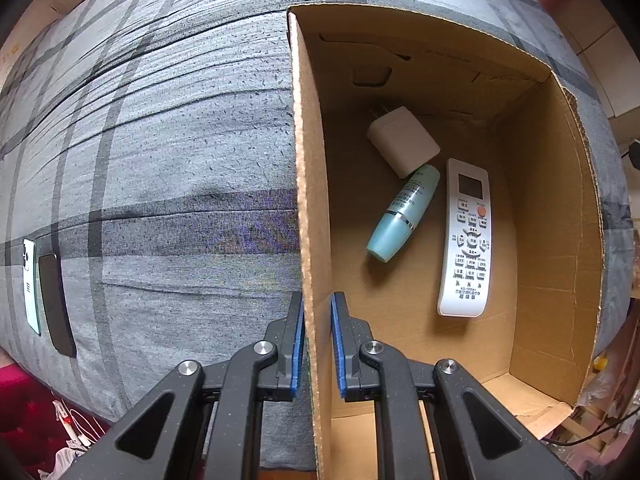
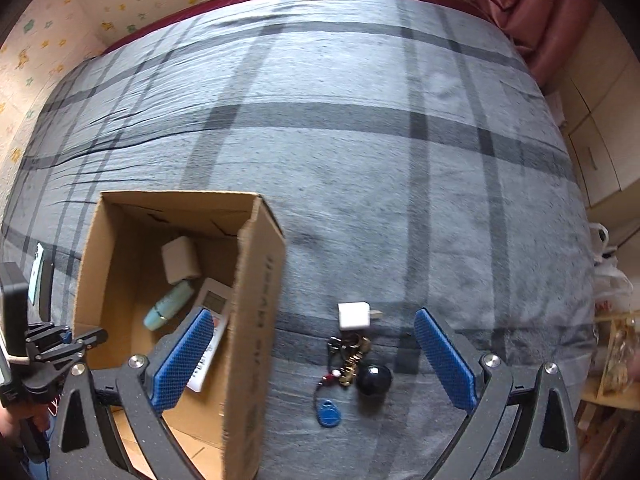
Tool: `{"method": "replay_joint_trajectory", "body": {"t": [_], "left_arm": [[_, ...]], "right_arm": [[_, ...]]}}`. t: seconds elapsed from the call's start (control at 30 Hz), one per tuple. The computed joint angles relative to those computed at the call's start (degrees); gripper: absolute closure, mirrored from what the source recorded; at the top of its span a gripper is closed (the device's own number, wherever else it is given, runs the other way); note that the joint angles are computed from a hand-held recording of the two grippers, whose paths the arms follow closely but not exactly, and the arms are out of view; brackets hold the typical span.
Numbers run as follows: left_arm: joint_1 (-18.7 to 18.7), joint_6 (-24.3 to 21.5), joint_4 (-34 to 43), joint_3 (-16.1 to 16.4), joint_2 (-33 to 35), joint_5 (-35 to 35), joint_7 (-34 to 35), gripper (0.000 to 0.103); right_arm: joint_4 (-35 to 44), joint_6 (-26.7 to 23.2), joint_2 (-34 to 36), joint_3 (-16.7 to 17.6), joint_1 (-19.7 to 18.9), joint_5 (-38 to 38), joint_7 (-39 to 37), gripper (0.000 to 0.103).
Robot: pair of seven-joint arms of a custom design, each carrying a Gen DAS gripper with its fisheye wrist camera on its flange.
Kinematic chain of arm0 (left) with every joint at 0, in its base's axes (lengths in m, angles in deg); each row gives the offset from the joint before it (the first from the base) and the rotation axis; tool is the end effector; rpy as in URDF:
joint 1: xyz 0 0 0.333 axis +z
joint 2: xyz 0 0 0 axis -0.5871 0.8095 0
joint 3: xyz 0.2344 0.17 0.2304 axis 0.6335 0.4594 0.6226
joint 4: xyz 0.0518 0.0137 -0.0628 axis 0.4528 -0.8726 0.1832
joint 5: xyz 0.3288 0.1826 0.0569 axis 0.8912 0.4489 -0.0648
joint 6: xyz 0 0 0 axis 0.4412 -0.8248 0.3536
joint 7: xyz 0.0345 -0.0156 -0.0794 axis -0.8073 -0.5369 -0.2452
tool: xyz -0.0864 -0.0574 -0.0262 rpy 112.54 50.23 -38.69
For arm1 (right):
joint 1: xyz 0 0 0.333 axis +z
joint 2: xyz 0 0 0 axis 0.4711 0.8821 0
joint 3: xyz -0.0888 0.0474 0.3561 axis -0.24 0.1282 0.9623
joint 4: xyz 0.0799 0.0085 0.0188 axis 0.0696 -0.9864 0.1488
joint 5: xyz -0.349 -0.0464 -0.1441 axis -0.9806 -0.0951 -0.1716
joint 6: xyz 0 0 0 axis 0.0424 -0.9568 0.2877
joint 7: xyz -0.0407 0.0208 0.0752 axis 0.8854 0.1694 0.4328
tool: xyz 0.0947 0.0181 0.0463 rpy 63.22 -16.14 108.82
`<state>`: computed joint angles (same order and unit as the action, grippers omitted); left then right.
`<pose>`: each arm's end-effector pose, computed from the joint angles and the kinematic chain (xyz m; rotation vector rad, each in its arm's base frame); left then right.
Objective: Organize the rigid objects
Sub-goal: 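Withdraw the right tool from the box toward the dark blue ball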
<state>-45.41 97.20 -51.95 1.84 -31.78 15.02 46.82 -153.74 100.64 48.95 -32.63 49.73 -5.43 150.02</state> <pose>0.6275 -0.2190 0.4726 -2.2919 2.1176 -0.0482 0.7102 0.2896 0.5363 -2.2585 1.7489 -0.1525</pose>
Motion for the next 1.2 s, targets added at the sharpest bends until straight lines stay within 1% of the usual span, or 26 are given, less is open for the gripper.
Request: {"method": "replay_joint_trajectory", "body": {"t": [0.2,0.53,1.0,1.2], "left_arm": [[-0.11,-0.21,0.16,0.02,0.23,0.39,-0.03,0.090],[-0.18,-0.54,0.50,-0.03,0.47,0.55,0.15,0.090],[-0.44,-1.03,1.24,-0.05,0.88,0.84,0.14,0.090],[-0.58,-1.22,1.46,-0.05,0.99,1.09,0.17,0.090]], "right_arm": [[-4.83,0.92,-1.89,-0.99,-0.55,-1.22,1.31,0.000],[-12.33,2.57,-3.20,-1.39,-1.41,-2.29,3.44,0.000],[-16.41,2.44,-2.31,-1.56,-1.62,-3.09,5.39,0.001],[-18.29,2.34,-2.44,-1.41,-1.96,-2.44,6.02,0.002]]}}
